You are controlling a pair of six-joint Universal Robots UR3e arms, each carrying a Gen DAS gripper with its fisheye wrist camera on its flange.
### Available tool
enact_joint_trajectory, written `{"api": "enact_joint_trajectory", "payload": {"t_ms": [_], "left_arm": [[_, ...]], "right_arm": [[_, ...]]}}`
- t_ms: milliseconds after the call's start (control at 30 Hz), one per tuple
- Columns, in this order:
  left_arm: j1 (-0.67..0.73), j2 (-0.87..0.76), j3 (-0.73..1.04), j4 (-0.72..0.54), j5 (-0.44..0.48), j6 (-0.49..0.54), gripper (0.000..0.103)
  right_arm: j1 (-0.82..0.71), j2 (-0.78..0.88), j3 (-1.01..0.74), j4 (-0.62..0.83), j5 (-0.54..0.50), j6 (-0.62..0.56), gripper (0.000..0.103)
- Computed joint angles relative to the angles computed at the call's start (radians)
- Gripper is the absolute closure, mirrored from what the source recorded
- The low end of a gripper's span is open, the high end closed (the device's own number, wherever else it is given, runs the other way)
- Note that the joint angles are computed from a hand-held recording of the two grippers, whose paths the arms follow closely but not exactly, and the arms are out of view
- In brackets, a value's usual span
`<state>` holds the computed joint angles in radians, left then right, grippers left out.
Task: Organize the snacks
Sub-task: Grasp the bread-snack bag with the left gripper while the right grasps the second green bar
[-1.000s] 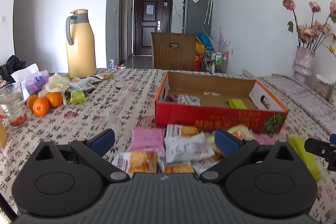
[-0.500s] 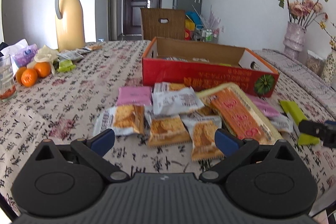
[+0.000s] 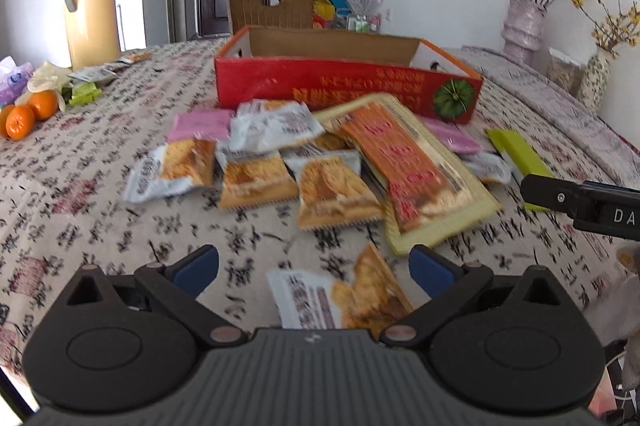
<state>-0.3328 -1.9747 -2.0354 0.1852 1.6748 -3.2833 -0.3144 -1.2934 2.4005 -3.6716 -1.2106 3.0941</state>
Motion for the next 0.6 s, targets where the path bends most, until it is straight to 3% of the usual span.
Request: {"api": "enact_joint_trajectory", "payload": {"t_ms": [300, 367, 533, 600], "left_arm": [[-0.041, -0.02, 0.005, -0.046, 0.05, -0.045, 0.0], [-0.043, -0.02, 0.002, -0.043, 0.054, -0.05, 0.004], [-0.05, -0.011, -0.013, -0.021, 0.068, -0.041, 0.034], [-0.044, -0.002, -0.024, -0.014, 0.059, -0.04, 0.039]], "right_arm": [[-0.046, -0.014, 0.103, -0.052, 0.038, -0.026, 0.0], [-0.048, -0.015, 0.114, -0.061, 0.04, -0.03, 0.0], [-0.053, -0.021, 0.128, -0.071, 0.045, -0.033, 0.0], [-0.05, -0.022, 0.129, -0.071, 0.043, -0.032, 0.0]]}}
